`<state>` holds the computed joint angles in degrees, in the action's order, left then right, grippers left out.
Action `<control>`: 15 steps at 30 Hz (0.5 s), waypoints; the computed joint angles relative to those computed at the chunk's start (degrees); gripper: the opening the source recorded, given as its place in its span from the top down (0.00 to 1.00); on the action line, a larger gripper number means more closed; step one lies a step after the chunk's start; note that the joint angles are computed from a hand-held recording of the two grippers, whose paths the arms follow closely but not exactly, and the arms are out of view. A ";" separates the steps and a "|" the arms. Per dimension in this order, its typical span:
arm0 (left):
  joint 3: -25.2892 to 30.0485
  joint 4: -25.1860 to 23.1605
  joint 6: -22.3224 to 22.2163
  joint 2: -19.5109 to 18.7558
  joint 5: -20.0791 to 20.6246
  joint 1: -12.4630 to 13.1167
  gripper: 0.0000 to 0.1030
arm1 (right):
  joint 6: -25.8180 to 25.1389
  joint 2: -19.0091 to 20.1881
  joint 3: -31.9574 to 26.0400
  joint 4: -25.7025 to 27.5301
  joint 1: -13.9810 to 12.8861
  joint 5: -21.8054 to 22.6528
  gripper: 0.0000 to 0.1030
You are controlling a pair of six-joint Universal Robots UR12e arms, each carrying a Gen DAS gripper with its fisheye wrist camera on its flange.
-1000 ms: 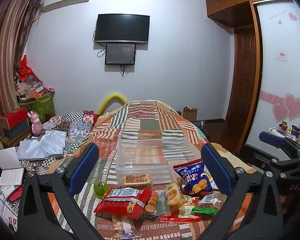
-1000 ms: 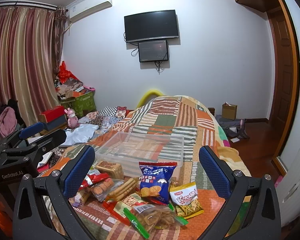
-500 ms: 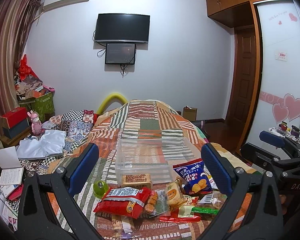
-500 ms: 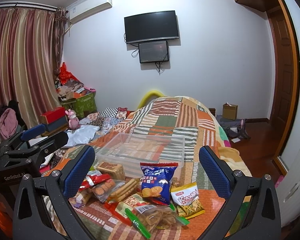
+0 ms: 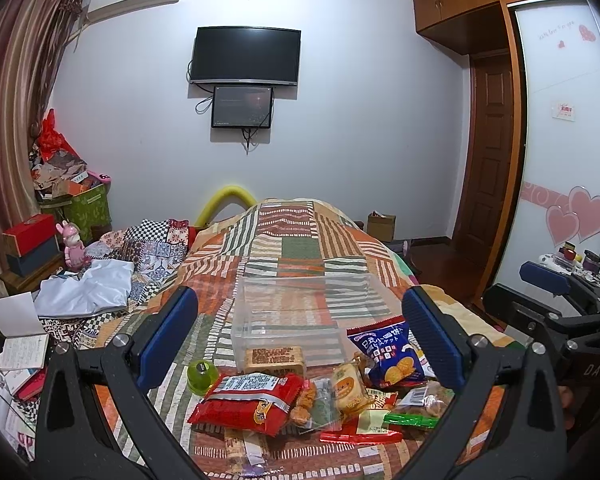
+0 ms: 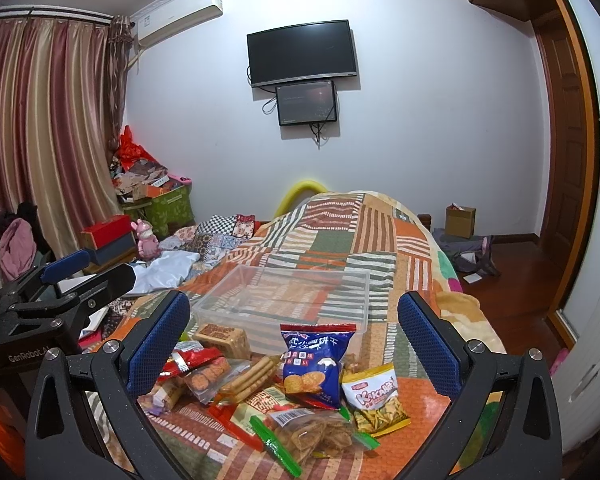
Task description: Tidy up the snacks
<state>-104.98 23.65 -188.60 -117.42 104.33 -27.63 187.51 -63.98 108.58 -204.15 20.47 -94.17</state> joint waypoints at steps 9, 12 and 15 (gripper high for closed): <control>0.11 -0.45 -0.12 -0.06 0.32 -0.04 0.00 | 0.47 -0.07 0.04 0.39 -0.23 0.46 0.00; 0.08 -0.72 -0.16 -0.05 0.18 -0.01 0.00 | 0.62 0.03 0.18 0.23 -0.27 0.52 0.00; 0.23 -1.07 -0.05 -0.13 0.11 -0.04 0.00 | 0.79 0.02 0.23 0.34 -0.39 0.68 0.00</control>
